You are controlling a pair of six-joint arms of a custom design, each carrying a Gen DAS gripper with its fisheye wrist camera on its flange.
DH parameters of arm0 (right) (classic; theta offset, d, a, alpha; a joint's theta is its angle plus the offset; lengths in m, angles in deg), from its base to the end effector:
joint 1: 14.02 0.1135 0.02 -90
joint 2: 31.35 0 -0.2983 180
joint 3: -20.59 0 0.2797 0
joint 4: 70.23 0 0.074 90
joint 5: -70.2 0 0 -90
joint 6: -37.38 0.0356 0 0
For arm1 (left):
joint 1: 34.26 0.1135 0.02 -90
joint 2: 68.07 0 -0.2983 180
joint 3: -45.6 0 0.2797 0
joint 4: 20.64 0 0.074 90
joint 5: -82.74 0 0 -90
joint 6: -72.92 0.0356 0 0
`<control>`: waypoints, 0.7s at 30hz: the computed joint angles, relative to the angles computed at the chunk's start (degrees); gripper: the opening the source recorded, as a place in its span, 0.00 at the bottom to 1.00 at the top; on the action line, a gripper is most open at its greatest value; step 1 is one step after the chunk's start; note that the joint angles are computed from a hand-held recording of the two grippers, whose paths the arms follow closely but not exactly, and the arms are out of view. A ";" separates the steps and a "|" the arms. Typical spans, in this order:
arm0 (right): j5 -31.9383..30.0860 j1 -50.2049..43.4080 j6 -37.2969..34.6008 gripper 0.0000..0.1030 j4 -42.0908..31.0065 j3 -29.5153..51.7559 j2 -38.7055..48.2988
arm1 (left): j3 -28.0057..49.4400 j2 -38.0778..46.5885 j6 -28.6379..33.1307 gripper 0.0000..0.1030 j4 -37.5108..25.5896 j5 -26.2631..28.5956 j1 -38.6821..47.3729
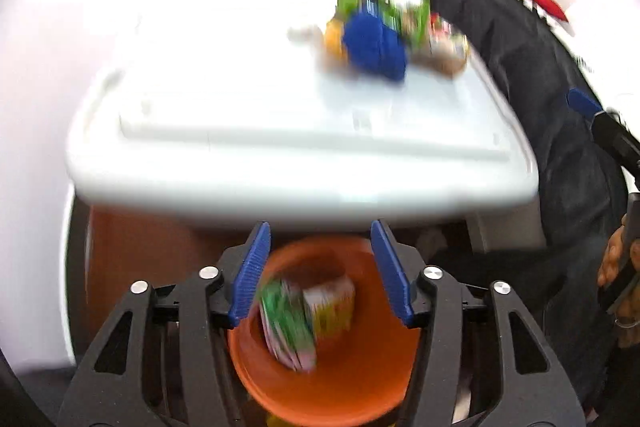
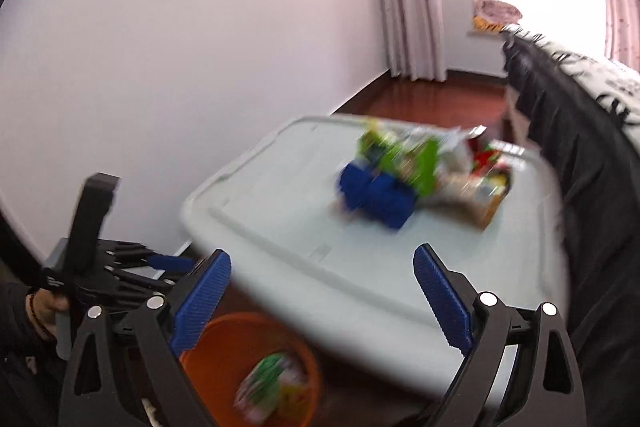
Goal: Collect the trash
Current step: 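Drop the snack bag and box into the orange bucket with both grippers, then grasp the yellow-green chip bag with the right gripper and lift it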
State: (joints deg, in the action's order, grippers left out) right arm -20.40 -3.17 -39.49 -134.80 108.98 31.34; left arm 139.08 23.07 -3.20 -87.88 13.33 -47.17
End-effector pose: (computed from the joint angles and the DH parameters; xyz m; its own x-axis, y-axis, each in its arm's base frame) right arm 0.2165 0.0419 0.4311 -0.6448 0.1077 -0.7567 -0.0511 0.9817 0.1833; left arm 0.3393 -0.0906 0.3260 -0.7718 0.4073 -0.4882 0.5560 0.8049 -0.2074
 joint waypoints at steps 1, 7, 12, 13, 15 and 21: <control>-1.54 -2.05 -1.14 0.88 0.65 0.84 0.93 | 2.31 1.65 -0.99 0.55 1.42 -0.57 -0.59; -3.98 -6.72 -12.45 0.89 3.80 10.51 12.53 | 18.97 12.90 -4.18 0.57 2.24 -2.59 -2.62; -9.73 -9.56 -19.36 0.90 -1.07 23.46 26.96 | 27.19 18.75 -2.97 0.62 1.99 -4.08 -1.55; -11.54 -10.38 -20.44 0.90 -2.96 27.02 30.71 | 28.45 19.79 -3.06 0.65 2.46 -4.70 -1.27; -12.47 -11.05 -23.19 0.90 -7.67 34.03 37.57 | 28.57 20.08 -3.54 0.73 3.98 -5.01 -0.42; -10.25 -10.87 -28.40 0.90 -15.37 47.31 50.38 | 31.73 22.06 -8.55 0.81 3.10 0.00 2.85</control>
State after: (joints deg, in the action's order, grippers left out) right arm -30.65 -14.03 -67.89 -150.17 156.29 81.72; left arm 170.82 45.13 -11.74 -84.78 13.33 -44.32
